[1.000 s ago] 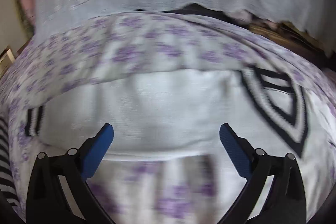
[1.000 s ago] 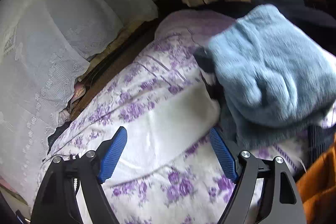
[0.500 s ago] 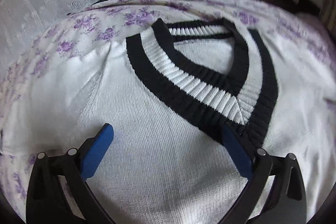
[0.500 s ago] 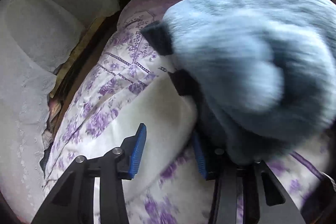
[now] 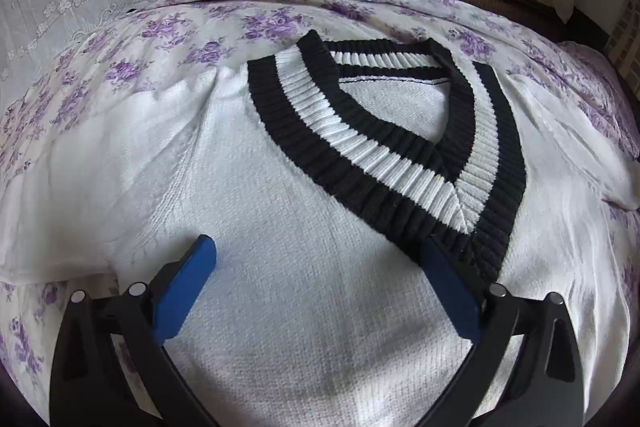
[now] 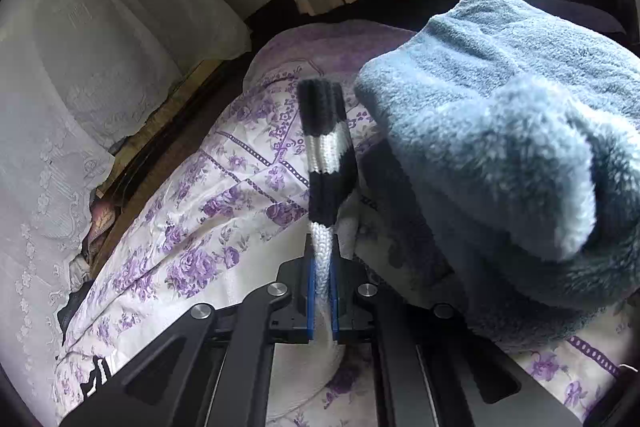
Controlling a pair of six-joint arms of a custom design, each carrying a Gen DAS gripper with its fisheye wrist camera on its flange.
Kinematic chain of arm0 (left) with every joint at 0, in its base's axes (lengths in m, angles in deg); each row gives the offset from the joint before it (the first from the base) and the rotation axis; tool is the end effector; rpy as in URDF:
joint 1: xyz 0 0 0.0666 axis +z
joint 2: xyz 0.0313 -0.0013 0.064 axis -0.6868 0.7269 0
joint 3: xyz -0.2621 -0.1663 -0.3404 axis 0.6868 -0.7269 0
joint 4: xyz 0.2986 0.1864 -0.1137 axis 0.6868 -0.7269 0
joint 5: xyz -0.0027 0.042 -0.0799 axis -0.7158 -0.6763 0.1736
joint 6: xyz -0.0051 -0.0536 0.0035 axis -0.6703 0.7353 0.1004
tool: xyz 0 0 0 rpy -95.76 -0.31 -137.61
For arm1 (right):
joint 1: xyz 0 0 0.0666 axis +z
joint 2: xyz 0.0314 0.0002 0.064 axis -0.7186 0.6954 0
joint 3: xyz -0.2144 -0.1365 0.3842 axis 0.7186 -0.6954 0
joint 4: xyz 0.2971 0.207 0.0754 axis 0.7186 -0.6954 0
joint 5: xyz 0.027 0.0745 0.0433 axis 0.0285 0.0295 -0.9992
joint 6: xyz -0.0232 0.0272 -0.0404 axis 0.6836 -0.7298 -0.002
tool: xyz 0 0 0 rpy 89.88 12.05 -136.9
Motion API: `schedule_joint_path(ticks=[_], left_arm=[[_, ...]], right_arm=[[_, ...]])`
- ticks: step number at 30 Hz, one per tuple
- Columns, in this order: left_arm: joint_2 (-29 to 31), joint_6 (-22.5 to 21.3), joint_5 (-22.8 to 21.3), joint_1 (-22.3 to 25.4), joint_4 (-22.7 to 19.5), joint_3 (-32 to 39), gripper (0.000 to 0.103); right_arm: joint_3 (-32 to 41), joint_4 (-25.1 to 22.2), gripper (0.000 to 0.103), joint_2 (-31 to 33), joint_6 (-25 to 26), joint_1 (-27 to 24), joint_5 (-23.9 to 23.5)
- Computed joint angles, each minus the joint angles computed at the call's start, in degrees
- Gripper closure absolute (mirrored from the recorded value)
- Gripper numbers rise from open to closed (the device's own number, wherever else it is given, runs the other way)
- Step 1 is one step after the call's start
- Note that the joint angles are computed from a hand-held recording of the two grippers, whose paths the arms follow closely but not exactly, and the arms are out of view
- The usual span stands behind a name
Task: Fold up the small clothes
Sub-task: 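Grasp the striped cuff of the other sleeve with the right tool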
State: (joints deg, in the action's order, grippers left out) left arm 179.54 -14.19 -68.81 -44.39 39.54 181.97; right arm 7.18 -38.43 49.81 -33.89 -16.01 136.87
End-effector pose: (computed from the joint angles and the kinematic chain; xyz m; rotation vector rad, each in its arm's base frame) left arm 0.7304 -0.0229 0.2824 0.6437 2.4568 -0.1906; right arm 0.4361 0.2192 0.2869 1.5914 1.6053 -0.1097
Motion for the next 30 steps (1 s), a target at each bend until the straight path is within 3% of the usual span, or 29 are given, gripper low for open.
schedule_joint_path(ticks=[3, 9, 15, 18, 22, 27, 30], left_arm=[[-0.4, 0.3, -1.1, 0.5, 1.0, -0.3, 0.004], [-0.6, -0.2, -3.2, 2.3, 1.7, 0.3, 0.004], [-1.3, -1.1, -6.5, 6.1, 8.5, -0.9, 0.004], [0.5, 0.5, -6.1, 8.2, 6.4, 2.4, 0.004], [4.5, 3.7, -5.3, 9.2, -1.2, 9.4, 0.004], [2.6, 1.4, -10.3, 7.8, 6.3, 3.8, 0.004], [2.2, 0.8, -11.7, 7.5, 7.6, 2.7, 0.004]], right_arm=[[0.5, 1.0, 0.097, -0.5, 2.2, 0.8, 2.4], [1.9, 6.9, 0.097, -1.1, 11.6, 1.9, 4.4], [3.9, 10.3, 0.097, -1.0, 17.7, 2.9, 4.6], [5.6, 11.3, 0.097, -0.3, 20.7, 3.3, 4.3], [8.8, 12.0, 0.097, 1.2, 25.4, 4.1, 4.3], [13.6, 11.6, 0.097, 3.2, 30.4, 5.0, 4.5], [16.3, 11.1, 0.097, 4.3, 33.2, 5.4, 4.5]])
